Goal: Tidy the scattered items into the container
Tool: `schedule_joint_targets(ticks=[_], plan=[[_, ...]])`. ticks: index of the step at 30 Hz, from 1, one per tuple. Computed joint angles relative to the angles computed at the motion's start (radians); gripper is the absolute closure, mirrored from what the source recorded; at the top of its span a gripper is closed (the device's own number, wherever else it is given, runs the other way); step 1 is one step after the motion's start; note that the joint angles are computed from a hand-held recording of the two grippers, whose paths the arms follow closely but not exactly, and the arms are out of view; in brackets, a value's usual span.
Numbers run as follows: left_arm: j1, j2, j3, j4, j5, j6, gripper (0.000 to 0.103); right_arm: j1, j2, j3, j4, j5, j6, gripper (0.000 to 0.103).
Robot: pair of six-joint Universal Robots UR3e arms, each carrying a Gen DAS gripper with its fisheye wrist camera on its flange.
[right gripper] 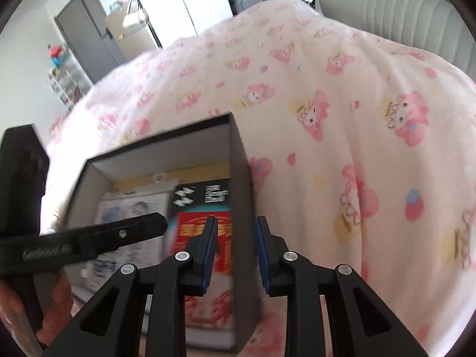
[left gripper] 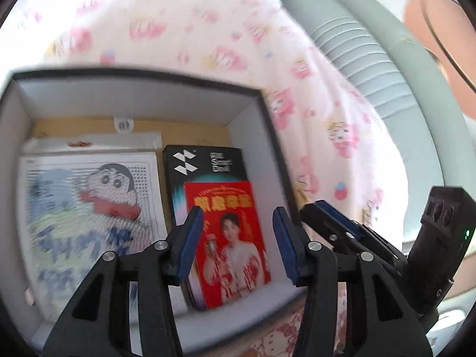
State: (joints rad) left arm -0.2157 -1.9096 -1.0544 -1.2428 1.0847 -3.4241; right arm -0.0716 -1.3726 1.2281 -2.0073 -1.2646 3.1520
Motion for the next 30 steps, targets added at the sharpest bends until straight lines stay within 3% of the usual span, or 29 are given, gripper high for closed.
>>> schedule_joint_targets(ticks=[8,12,16,19,23,25,30], plan=[[-0.162,0.189,0.107,-0.135,0.208,-0.002,0.049,0.076,-0.297,0.105,0.076,-0.029,0.076,0.078],[-0.227,0.261,0.082,-0.127,0.229,-0.053,0.047,0.134,-0.43,0.102,0.166,-0.098,0.123,0.077],[-0.273,0.367,-0.037,-0.078,0.29,-0.194,0.046,0.208,-0.518,0.096,0.223,-0.138,0.191,0.077],[-0.253,0.452,-0.041,-0.137,0.273,-0.204,0.046,0.342,-0.479,0.017,0.233,-0.248,0.246,0.077],[-0.242,0.497,0.067,-0.262,0.332,-0.172,0.045,0.479,-0.396,-0.118,0.236,-0.321,0.319,0.077],[-0.227,0.522,0.05,-0.254,0.34,-0.159,0.044,0.568,-0.36,-0.166,0.215,-0.396,0.35,0.077],[-0.033,0.696,-0.144,-0.212,0.195,-0.091,0.043,0.675,-0.232,-0.292,0.216,-0.489,0.348,0.077]])
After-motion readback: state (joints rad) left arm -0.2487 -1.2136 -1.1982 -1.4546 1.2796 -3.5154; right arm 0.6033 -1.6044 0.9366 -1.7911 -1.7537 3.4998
